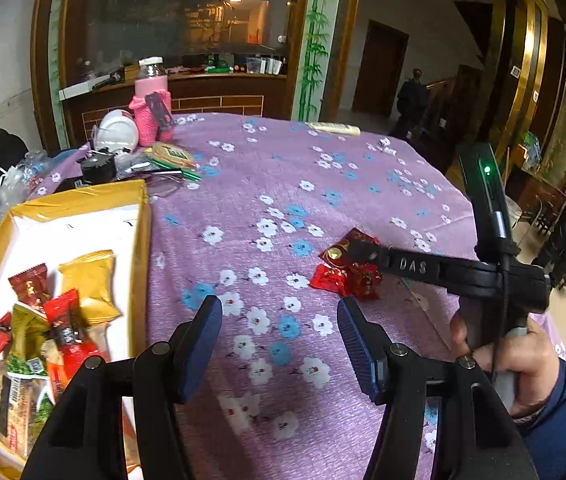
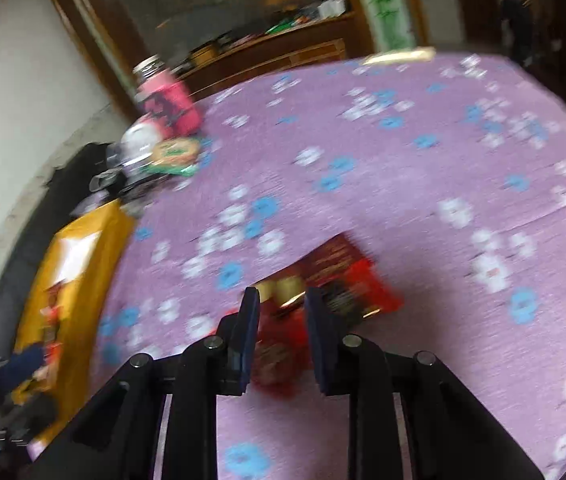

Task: Organize snacks
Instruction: 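Grasp a red candy with the left tool while the right grasps another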

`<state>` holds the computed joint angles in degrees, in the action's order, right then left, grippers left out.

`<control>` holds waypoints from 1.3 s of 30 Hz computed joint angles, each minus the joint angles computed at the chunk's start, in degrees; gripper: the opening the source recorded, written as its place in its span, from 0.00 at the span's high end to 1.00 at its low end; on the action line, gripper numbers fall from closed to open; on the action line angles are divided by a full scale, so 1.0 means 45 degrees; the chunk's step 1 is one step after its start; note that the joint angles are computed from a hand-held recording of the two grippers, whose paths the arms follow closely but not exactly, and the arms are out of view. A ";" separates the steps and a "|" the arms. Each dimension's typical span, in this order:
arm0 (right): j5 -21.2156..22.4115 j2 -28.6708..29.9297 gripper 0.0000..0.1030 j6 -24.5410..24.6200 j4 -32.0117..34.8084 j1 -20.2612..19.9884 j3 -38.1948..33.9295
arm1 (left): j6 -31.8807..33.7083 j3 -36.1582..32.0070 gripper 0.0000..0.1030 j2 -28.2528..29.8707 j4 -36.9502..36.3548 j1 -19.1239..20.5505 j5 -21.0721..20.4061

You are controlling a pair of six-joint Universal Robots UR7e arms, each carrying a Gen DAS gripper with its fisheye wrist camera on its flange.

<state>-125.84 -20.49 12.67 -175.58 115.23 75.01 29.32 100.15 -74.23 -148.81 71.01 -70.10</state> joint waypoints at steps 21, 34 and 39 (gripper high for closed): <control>-0.0634 -0.1003 0.78 0.1400 -0.2853 0.0062 0.1633 | -0.2780 -0.3438 0.39 0.2874 0.4177 0.0071 -0.0678; -0.0137 -0.1191 0.78 0.1742 -0.2839 0.0001 0.1934 | -0.0398 -0.1935 0.68 0.2979 0.2018 -0.0282 0.1468; 0.0387 -0.1193 0.78 0.1754 -0.2201 0.0004 0.1836 | -0.0016 -0.1764 0.68 0.2858 0.1230 0.0013 0.1152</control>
